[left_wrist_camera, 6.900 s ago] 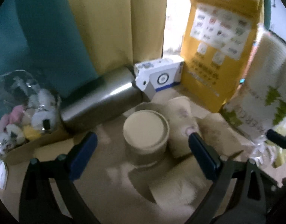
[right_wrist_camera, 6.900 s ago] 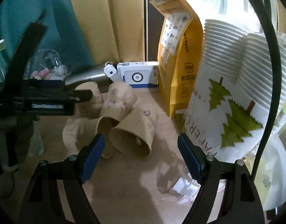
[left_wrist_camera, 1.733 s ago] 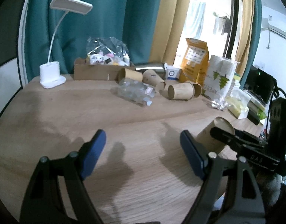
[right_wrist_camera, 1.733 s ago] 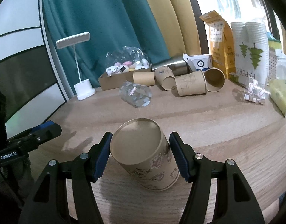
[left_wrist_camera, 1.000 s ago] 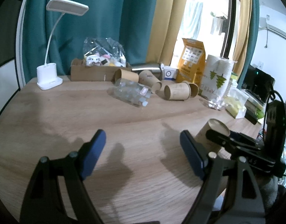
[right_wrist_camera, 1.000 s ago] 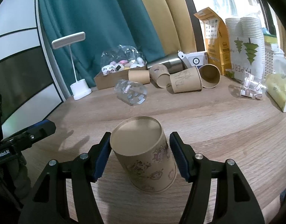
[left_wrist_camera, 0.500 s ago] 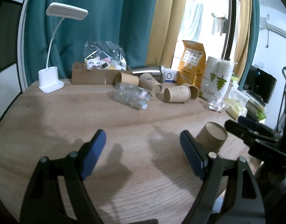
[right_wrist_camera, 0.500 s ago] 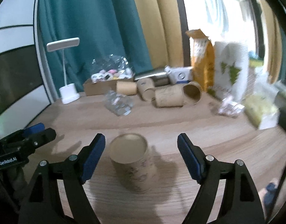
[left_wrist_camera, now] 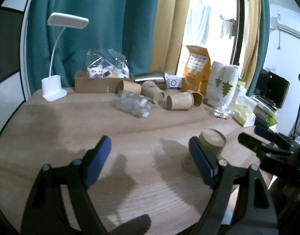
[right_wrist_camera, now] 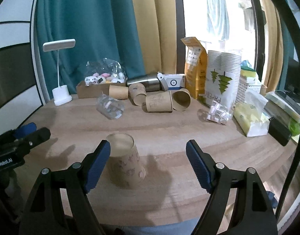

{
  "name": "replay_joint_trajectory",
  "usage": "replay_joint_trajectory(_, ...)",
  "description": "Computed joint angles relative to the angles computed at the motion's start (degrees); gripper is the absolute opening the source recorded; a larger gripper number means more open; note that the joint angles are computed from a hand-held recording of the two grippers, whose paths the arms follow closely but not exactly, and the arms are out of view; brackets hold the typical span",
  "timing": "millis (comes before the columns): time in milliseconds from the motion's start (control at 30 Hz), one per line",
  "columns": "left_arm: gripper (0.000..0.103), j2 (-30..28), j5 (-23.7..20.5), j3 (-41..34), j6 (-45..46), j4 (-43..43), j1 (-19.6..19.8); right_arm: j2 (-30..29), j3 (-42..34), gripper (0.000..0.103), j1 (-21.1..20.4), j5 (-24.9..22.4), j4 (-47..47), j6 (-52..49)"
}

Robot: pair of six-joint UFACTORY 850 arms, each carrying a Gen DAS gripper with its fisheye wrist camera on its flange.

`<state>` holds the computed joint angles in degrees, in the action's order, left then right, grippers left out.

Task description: Flip cup upside down

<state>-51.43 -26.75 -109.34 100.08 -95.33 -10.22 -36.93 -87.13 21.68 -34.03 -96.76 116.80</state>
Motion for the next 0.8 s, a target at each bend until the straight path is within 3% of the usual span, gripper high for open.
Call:
replay_joint_trajectory(600, 0.084, 1.3, -0.8, 1.9, 4.6, -3.4, -0.1, -1.2, -0.2, 0.082, 0.2, -0.1, 0.7, 0.7)
replay_joint_trajectory(733, 0.101, 1.4, -0.1, 2.1, 6.0, -4.9, -0.2, -1.2, -0.3, 0.082, 0.2, 0.0, 0.7, 0.7)
replay_joint_trajectory(800, 0.101, 1.2, -0.6, 1.9, 5.8, -5.2, -0.1, -1.3, -0.3, 0.082, 0.1, 0.0, 0.6, 0.8)
